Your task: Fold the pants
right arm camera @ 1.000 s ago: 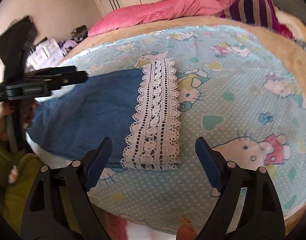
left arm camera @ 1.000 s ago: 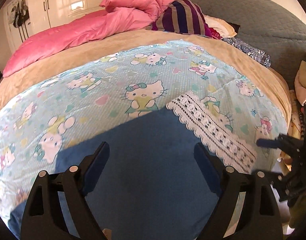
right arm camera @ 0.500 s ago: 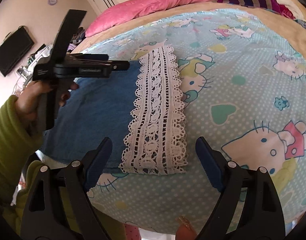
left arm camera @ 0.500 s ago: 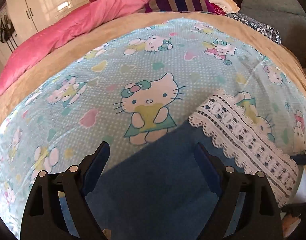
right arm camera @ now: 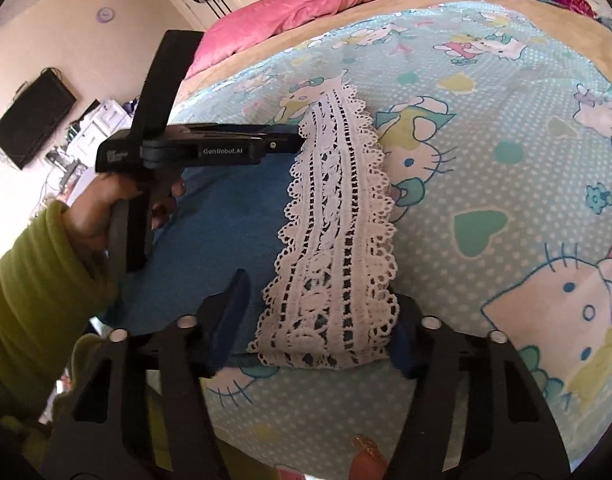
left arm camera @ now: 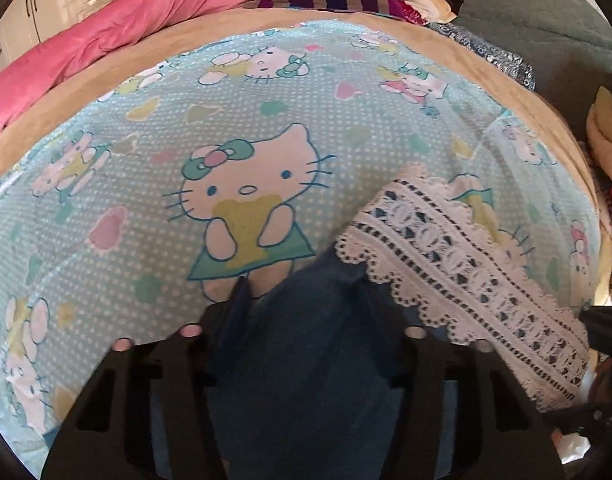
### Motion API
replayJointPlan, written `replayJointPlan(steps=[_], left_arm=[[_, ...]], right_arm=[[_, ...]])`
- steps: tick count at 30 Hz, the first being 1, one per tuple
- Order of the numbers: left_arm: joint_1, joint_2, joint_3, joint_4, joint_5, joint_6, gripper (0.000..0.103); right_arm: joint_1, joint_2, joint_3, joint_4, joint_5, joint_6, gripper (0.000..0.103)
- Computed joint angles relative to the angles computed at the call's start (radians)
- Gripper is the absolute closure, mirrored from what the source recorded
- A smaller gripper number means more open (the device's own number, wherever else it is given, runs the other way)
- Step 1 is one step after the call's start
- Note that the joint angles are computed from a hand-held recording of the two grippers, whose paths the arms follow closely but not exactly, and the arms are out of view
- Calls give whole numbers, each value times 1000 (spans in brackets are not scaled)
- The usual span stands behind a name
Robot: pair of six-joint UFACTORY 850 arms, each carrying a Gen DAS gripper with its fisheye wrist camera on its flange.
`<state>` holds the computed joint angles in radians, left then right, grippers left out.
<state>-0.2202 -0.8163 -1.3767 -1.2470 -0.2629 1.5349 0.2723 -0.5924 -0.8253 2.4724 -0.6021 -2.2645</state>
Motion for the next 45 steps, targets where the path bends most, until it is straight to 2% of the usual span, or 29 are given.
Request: replayJointPlan(steps=[4,6,8,11,12,20,26,29,31,33,35,37,39,42,44,45], left_arm=[[-12,6,7,48,3,-72,77],[-20,15,20,25,24,-49,84],[-23,23,35,-61,34,47,89],[7,31,52,-187,-30,139,94],[23,37,60,-213,-72,148,95],[117,132,169,-441,-261,319,96],[195,188,244,-495,-326,356,96],[257,187,266,-493,-373,321,96],[293,180,268,-473,-401,283,95],[334,179,283,-494,-417,282,89],[387,183,311,-547,-450,296,77],[434,185,327,-564,-462,264,70],[484,191,348,-583,-460,243,68],[552,190,385,-622,-515,270,66],[588,167,390,-613,-571,245,56],[598,156,390,-603,-595,228,56]], right_arm=[[-4,-22,-17,-9,-31,-8,76],[-6,-24,-20,-20,-46,2,78],[-3,-12,-17,-15,-50,-16,79],[5,13,-12,-6,-60,-57,80],[10,25,-8,-1,-64,-70,80],[83,97,-21,7,-54,-162,81],[183,102,-85,1,21,-238,81],[246,76,-131,12,80,-296,81],[296,45,-174,46,137,-354,81],[344,9,-222,91,200,-417,81],[386,-21,-259,123,262,-459,81],[422,-52,-294,125,308,-479,81],[455,-83,-327,145,356,-527,81],[475,-106,-351,-51,371,-363,81],[487,-107,-352,-111,372,-330,80],[488,-104,-351,-159,368,-291,76]])
